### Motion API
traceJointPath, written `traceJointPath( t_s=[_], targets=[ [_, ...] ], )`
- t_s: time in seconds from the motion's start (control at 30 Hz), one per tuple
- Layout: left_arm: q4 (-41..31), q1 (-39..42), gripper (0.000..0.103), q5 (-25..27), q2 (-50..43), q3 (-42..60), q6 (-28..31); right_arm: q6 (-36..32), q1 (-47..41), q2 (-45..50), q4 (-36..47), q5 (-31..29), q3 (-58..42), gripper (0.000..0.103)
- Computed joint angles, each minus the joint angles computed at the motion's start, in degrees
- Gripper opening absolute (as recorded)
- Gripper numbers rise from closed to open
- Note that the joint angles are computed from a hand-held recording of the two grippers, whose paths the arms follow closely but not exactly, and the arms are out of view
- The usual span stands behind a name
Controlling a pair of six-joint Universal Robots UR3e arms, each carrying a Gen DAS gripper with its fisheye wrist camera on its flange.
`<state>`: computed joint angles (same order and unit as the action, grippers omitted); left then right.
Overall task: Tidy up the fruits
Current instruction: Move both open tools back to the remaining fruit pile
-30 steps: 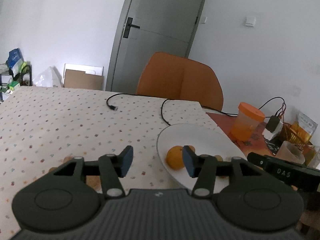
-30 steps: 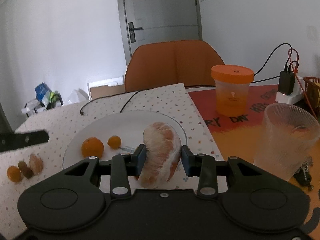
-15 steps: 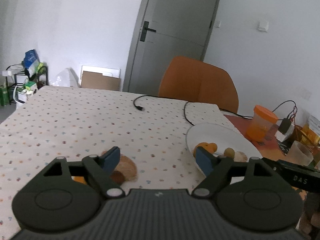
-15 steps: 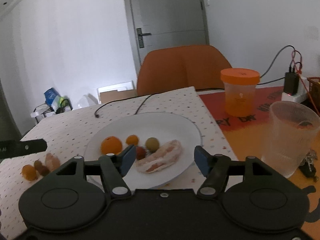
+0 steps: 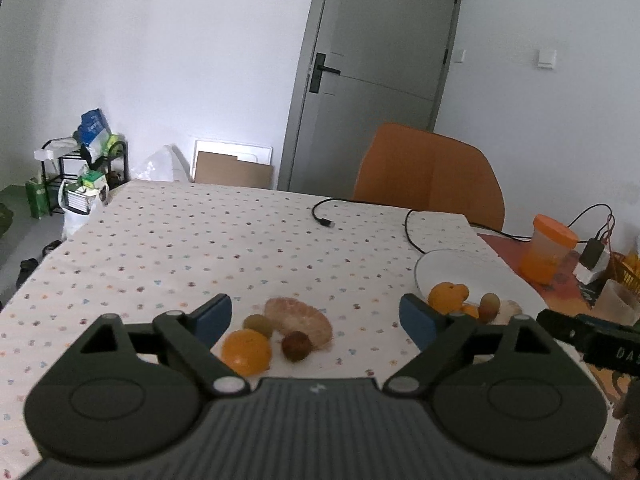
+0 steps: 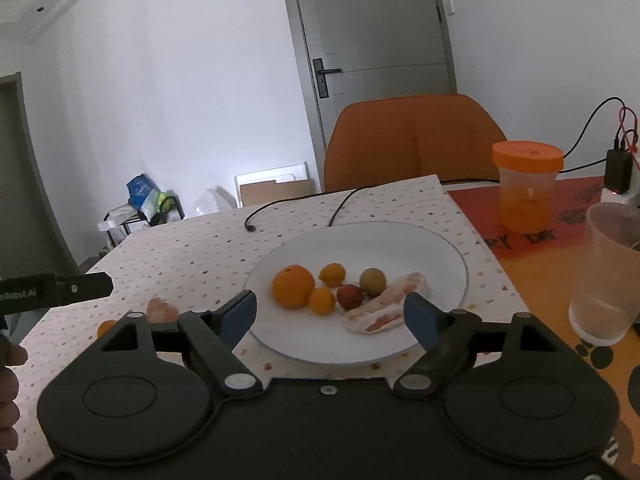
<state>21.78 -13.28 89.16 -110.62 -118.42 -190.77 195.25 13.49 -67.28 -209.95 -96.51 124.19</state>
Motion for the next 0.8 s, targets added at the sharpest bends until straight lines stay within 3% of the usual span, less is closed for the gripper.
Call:
traceJointPath(
  t_s=[0.4,0.8],
  targets=[
    [3.45,4.6,0.09,-0.98,6.59,-9.61,1.76,-0.46,3.11,-0.45,0.54,1.88,-1.71,0.096],
    [6.14,11.29,0.09,-4.69,10.04,-16.94,2.73,-0.85,6.8,0.04,4.33,1.98,-4.92,0.099]
  ],
)
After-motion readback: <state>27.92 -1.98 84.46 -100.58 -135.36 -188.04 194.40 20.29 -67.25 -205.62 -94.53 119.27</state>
